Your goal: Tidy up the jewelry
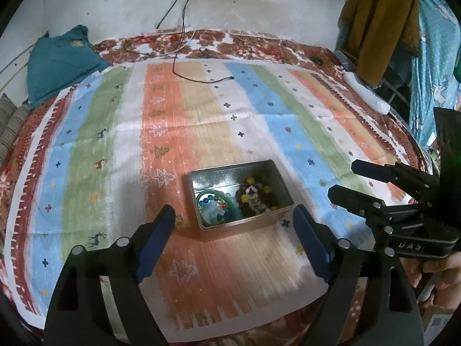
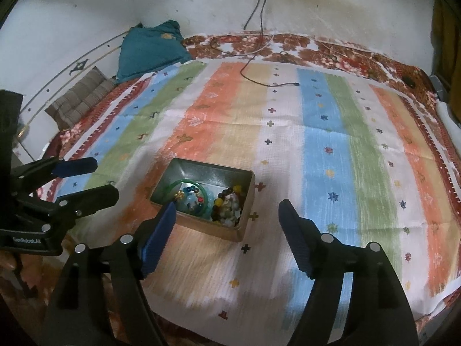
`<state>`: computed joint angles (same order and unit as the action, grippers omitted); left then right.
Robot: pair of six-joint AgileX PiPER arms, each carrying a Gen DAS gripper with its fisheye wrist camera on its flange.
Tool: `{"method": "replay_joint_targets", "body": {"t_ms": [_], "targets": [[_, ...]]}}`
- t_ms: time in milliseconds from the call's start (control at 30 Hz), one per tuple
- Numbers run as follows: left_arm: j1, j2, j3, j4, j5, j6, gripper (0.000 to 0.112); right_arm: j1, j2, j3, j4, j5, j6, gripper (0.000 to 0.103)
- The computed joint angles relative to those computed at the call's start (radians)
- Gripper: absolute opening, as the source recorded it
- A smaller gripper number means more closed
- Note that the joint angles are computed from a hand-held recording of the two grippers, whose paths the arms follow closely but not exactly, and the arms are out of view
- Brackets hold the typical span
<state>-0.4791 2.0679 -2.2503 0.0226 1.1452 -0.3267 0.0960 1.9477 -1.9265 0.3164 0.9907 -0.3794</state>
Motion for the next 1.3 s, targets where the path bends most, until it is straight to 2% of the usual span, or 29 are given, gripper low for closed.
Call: {"method": "replay_joint_targets", "body": {"t_ms": [233,400,567,767,1300], "targets": [[-0.025,-0.067,0.117,0.055,-0.094,-0.024,0.096,-0.011,-0.054,0.077,0.033,-0.044,-0.033,0.088],[-0.039,-0.083,0.15,0.097,-0.117,-0.048,0.097,-0.017,-0.109,0.153,0.07,-0.102,-0.076,0.096],[-0.043,-0.116,0.205,0.102,-0.162,-0.052,0.097,-0.018,-0.132,0.183,0.072,-0.121,-0.088,0.097],[-0.068,-0.132,0.233,0.166,-0.169,-0.085,0.097,-0.032,-0.156,0.215,0.114,-0.129,-0.133,0.097],[-0.085,-0.169,0.288,0.22,-0.214,-0.127,0.097,-0.036,-0.183,0.254,0.149,-0.153,-0.175,0.097]]}}
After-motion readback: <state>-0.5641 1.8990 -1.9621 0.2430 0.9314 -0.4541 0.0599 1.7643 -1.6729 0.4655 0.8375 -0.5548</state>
